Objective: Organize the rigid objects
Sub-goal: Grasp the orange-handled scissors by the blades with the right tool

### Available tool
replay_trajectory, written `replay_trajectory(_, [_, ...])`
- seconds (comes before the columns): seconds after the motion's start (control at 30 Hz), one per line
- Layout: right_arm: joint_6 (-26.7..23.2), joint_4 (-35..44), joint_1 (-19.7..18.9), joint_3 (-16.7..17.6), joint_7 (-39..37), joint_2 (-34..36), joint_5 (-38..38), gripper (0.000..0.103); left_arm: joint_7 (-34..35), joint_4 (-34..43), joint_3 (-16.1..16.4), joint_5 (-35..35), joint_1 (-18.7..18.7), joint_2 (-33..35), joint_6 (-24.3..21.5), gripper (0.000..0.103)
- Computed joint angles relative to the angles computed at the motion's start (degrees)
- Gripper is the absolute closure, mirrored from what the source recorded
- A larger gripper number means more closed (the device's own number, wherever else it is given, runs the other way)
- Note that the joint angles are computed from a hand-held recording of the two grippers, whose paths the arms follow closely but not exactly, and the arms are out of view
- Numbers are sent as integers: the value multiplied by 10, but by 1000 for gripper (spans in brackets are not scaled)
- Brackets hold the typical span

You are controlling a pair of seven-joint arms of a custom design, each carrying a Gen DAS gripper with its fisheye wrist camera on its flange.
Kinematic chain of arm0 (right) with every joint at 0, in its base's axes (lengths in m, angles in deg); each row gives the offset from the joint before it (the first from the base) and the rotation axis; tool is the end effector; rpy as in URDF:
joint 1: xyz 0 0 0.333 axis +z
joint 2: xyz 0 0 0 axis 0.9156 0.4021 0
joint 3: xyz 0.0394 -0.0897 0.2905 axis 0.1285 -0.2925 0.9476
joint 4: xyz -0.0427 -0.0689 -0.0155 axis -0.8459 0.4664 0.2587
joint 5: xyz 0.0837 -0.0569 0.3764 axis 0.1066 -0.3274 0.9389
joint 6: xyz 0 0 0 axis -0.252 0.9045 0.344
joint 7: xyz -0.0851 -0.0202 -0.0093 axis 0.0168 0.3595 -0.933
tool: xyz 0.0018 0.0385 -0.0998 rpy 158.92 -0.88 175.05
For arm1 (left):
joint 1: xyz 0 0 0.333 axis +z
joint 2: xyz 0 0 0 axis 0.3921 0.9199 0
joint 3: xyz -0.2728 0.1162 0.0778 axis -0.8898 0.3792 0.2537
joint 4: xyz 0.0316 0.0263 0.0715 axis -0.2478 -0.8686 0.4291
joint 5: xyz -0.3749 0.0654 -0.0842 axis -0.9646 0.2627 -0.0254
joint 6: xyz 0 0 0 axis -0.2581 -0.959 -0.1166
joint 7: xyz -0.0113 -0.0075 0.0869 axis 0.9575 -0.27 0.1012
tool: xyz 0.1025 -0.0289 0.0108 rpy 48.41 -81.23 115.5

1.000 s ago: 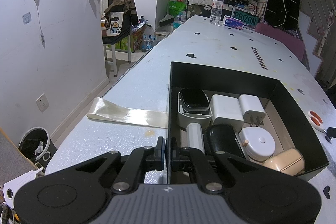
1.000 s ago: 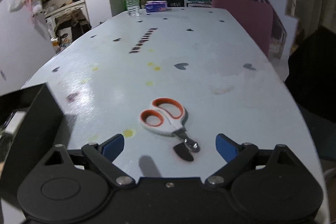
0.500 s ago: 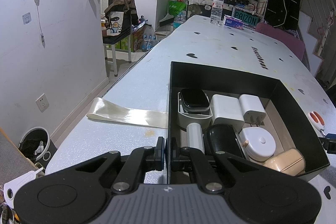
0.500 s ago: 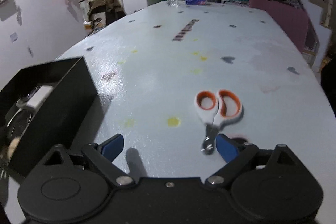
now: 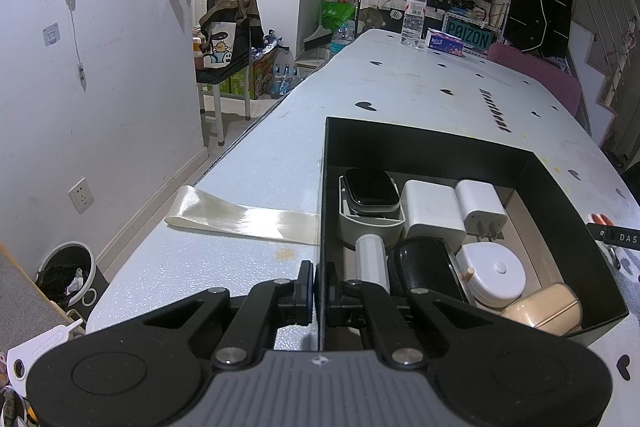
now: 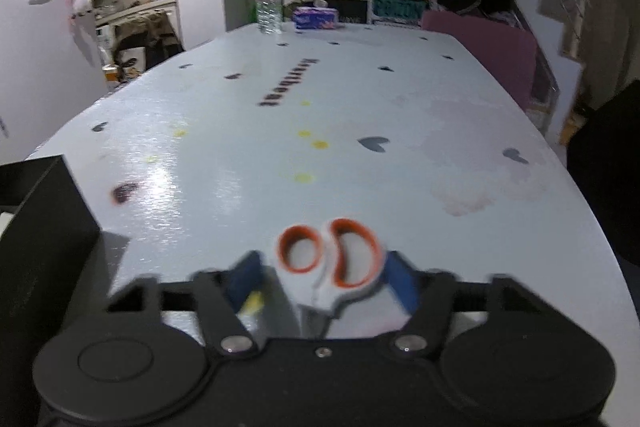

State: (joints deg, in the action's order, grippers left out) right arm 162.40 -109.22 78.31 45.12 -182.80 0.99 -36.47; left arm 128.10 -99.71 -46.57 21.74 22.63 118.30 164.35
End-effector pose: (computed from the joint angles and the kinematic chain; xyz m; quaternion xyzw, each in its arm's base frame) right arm 0.6229 0.0728 0.3215 -0.4303 0.7929 -0.3739 0.2153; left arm 0.7426 -0.1884 0.3553 -0.4893 0.7708 -0.3647 0.1829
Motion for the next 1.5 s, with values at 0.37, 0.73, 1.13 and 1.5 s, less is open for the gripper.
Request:
replay_trajectory(0.37, [-38, -35, 16, 16, 32, -48, 14, 42, -1, 0, 0, 1, 0, 0, 0, 99])
replay_trajectory(0.73, [-30, -73, -2, 65, 232, -130, -142, 94, -2, 0, 1, 2, 0, 0, 0, 99])
replay_trajectory(1.13, [-23, 32, 0, 50, -62, -16, 12, 57, -3, 0, 1, 3, 0, 1, 0, 99])
replay_trajectory(1.5, [-5, 162, 26, -5, -112, 106, 142, 7, -3, 0, 1, 3, 0, 1, 0, 99])
